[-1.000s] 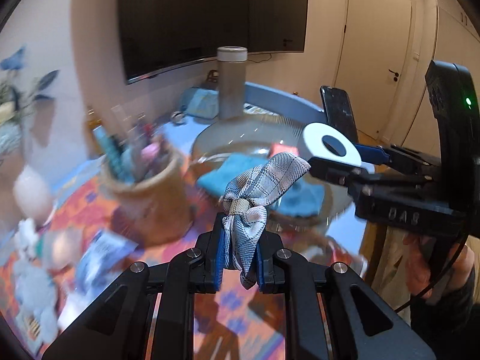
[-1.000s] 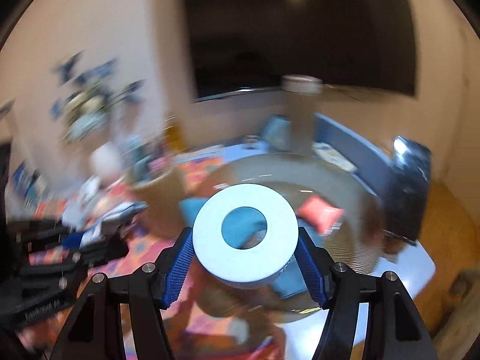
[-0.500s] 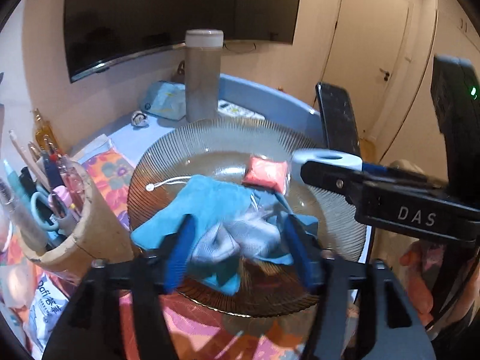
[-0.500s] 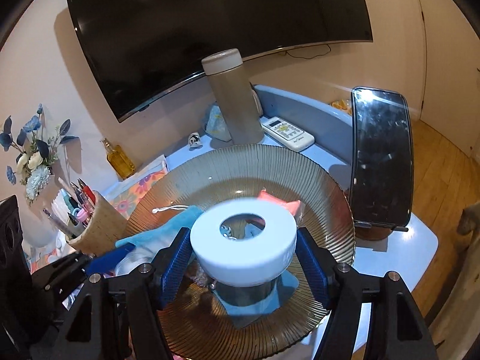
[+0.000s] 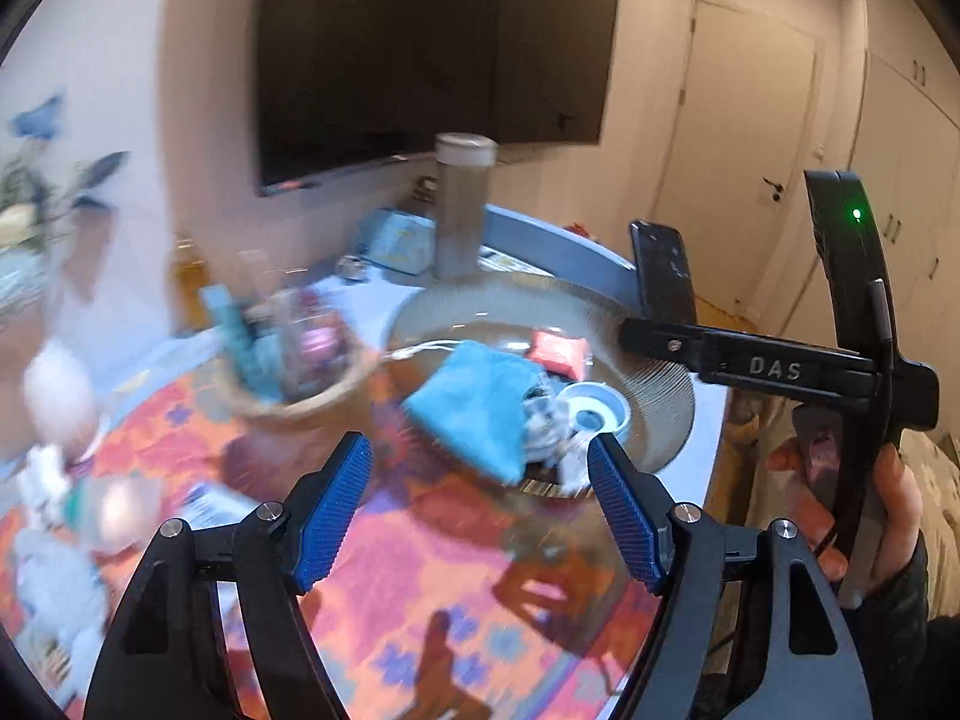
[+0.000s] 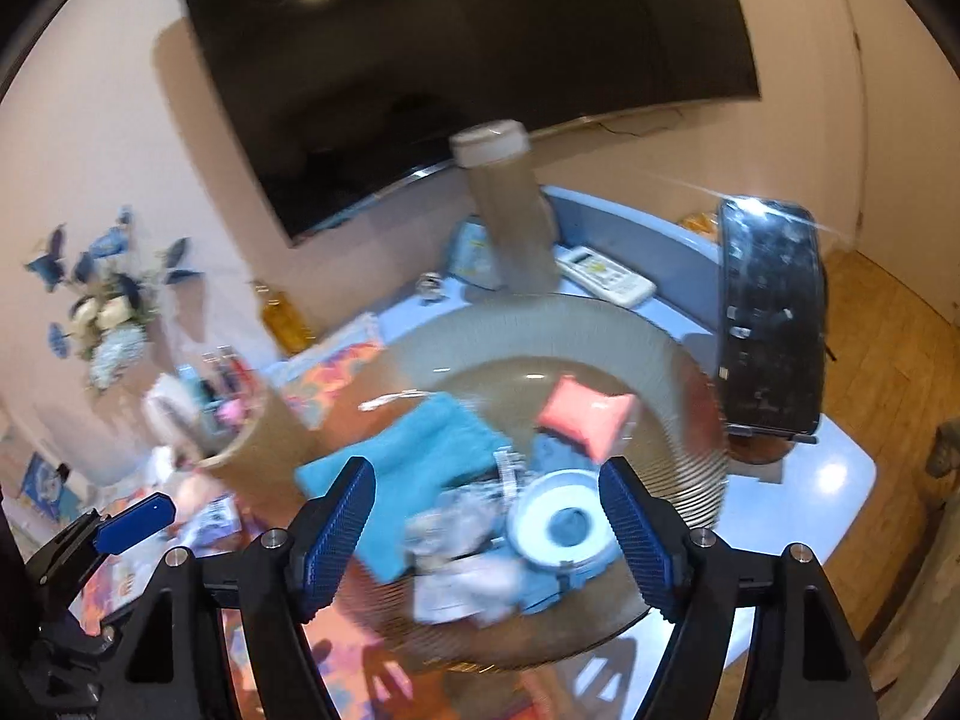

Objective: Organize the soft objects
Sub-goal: 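Move both open grippers back to the pile on the floral cloth, then grasp the grey plush elephant with the left gripper while the right reaches the white towel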

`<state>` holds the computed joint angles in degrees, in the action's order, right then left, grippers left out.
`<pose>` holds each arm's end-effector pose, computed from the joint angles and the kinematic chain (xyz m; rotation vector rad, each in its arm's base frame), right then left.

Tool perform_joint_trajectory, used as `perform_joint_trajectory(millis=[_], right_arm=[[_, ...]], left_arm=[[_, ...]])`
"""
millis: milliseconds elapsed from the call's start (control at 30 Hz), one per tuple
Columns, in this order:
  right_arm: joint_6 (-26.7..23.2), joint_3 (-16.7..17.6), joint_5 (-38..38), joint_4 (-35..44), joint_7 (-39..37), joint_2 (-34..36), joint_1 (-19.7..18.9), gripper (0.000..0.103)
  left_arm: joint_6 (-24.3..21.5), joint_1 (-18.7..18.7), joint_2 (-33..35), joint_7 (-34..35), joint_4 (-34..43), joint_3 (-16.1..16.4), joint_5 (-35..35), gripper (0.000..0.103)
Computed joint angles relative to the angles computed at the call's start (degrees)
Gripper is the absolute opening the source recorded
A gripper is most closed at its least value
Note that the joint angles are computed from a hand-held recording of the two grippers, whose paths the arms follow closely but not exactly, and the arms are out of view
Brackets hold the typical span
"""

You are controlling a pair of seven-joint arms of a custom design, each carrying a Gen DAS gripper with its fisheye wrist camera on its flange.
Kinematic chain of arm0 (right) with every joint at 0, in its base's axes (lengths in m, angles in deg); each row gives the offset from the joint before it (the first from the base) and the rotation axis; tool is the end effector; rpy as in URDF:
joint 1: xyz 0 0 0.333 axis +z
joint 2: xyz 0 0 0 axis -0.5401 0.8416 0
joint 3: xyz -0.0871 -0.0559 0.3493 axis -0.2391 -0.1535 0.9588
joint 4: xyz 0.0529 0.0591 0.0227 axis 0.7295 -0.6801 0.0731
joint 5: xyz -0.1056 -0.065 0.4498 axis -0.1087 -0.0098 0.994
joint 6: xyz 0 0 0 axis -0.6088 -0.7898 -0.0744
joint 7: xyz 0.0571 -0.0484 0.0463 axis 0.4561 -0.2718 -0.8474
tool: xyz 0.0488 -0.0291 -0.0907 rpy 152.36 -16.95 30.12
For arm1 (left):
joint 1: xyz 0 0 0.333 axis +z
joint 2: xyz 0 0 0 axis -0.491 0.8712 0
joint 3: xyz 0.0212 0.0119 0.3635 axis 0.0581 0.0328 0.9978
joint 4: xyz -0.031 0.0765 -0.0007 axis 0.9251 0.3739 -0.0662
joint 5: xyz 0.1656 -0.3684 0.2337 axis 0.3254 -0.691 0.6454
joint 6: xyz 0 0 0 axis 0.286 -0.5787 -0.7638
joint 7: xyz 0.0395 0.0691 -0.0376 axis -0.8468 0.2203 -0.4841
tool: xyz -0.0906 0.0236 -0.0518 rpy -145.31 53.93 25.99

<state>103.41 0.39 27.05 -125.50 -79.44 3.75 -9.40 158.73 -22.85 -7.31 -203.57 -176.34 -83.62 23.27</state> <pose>0.4282 0.3183 0.4278 -0.8449 2.2980 -0.8159 0.5852 0.0071 0.4319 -0.5584 2.7021 -1.3630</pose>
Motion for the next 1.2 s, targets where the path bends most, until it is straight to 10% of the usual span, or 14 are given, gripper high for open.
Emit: perform_joint_trajectory(millis=[300, 533, 933, 1200], right_arm=[[4.6, -0.5, -6.7, 12.9, -7.5, 11.8, 4.0, 0.082], [10.6, -4.4, -7.4, 27.8, -19.3, 26.4, 9.1, 0.082], [23.2, -7.7, 9.6, 40.6, -35.7, 41.8, 10.3, 0.082], [30.4, -10.8, 19.7, 42.8, -38.1, 46.8, 11.1, 0.082]], left_arm=[[0.5, 9.6, 5.0, -2.0, 9.0, 4.9, -5.5, 0.081], [12.4, 16.1, 11.5, -7.2, 19.0, 4.8, -9.1, 0.085], [11.1, 20.6, 26.1, -18.6, 28.4, -2.2, 4.1, 0.086], [16.7, 18.8, 26.1, -12.2, 23.3, -7.1, 4.6, 0.086]])
